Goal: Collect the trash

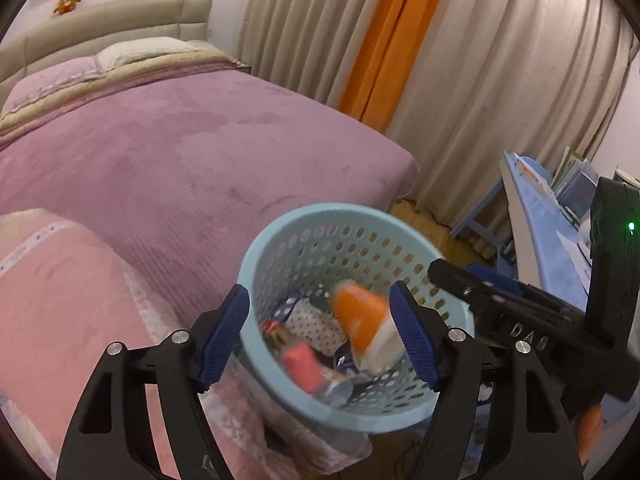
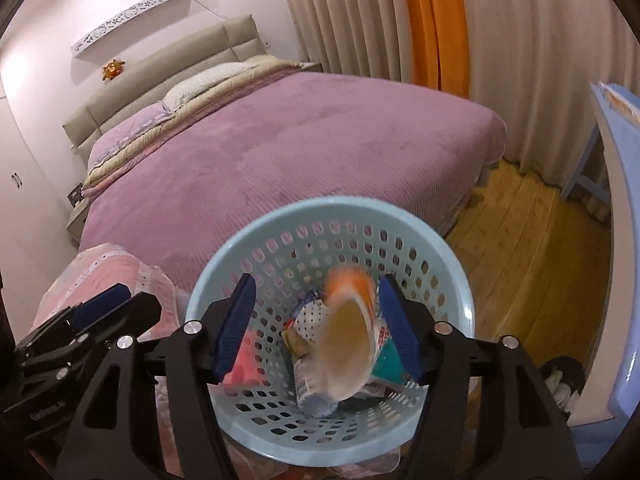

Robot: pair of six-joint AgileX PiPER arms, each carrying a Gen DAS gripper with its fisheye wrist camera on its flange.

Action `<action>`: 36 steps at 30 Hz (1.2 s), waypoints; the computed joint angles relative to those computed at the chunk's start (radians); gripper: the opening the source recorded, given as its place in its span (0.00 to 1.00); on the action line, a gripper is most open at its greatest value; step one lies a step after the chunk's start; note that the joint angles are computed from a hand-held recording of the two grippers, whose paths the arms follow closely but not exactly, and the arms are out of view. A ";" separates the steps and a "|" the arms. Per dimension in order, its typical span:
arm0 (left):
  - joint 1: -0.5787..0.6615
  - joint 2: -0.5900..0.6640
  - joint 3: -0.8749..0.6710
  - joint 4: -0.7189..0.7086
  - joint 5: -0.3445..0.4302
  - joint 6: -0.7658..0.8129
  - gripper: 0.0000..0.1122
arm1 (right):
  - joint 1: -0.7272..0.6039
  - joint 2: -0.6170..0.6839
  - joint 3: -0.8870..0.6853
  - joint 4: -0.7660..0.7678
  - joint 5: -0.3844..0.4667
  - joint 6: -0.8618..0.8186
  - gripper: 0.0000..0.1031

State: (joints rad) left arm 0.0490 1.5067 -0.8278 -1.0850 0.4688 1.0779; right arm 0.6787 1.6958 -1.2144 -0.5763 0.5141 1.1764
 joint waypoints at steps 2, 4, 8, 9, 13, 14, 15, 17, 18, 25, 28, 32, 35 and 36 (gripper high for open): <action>0.032 -0.037 0.041 -0.013 -0.001 0.033 0.63 | -0.002 -0.008 0.020 -0.003 -0.015 0.000 0.59; 0.083 -0.089 0.084 -0.034 0.023 0.073 0.64 | 0.001 -0.028 0.057 -0.020 -0.046 0.014 0.59; 0.198 -0.225 0.180 -0.061 0.055 0.135 0.71 | 0.047 -0.059 0.102 -0.105 -0.069 0.083 0.59; 0.246 -0.279 0.214 -0.067 0.064 0.157 0.73 | 0.070 -0.067 0.106 -0.134 -0.063 0.110 0.59; 0.401 -0.430 0.282 -0.041 0.108 0.172 0.77 | 0.181 -0.067 0.072 -0.239 0.016 0.213 0.59; 0.442 -0.465 0.301 -0.041 0.114 0.191 0.77 | 0.205 -0.072 0.074 -0.271 0.028 0.238 0.59; 0.490 -0.510 0.319 -0.036 0.125 0.206 0.78 | 0.232 -0.078 0.073 -0.297 0.039 0.259 0.59; 0.589 -0.591 0.353 -0.033 0.149 0.234 0.81 | 0.288 -0.088 0.077 -0.366 0.064 0.323 0.59; 0.640 -0.625 0.367 -0.039 0.167 0.248 0.82 | 0.302 -0.092 0.080 -0.388 0.075 0.343 0.59; 0.885 -0.752 0.493 -0.162 0.186 0.447 0.82 | 0.486 -0.090 0.132 -0.677 0.231 0.646 0.69; 1.060 -0.762 0.564 -0.320 0.307 0.659 0.83 | 0.554 -0.062 0.129 -0.754 0.329 0.721 0.69; 1.097 -0.801 0.627 -0.442 0.314 0.776 0.85 | 0.624 -0.027 0.104 -0.810 0.466 0.762 0.69; 0.998 -0.821 0.668 -0.527 0.193 0.854 0.85 | 0.635 -0.024 0.112 -0.834 0.490 0.793 0.69; 0.956 -0.812 0.662 -0.534 0.159 0.854 0.85 | 0.639 -0.018 0.112 -0.840 0.499 0.803 0.69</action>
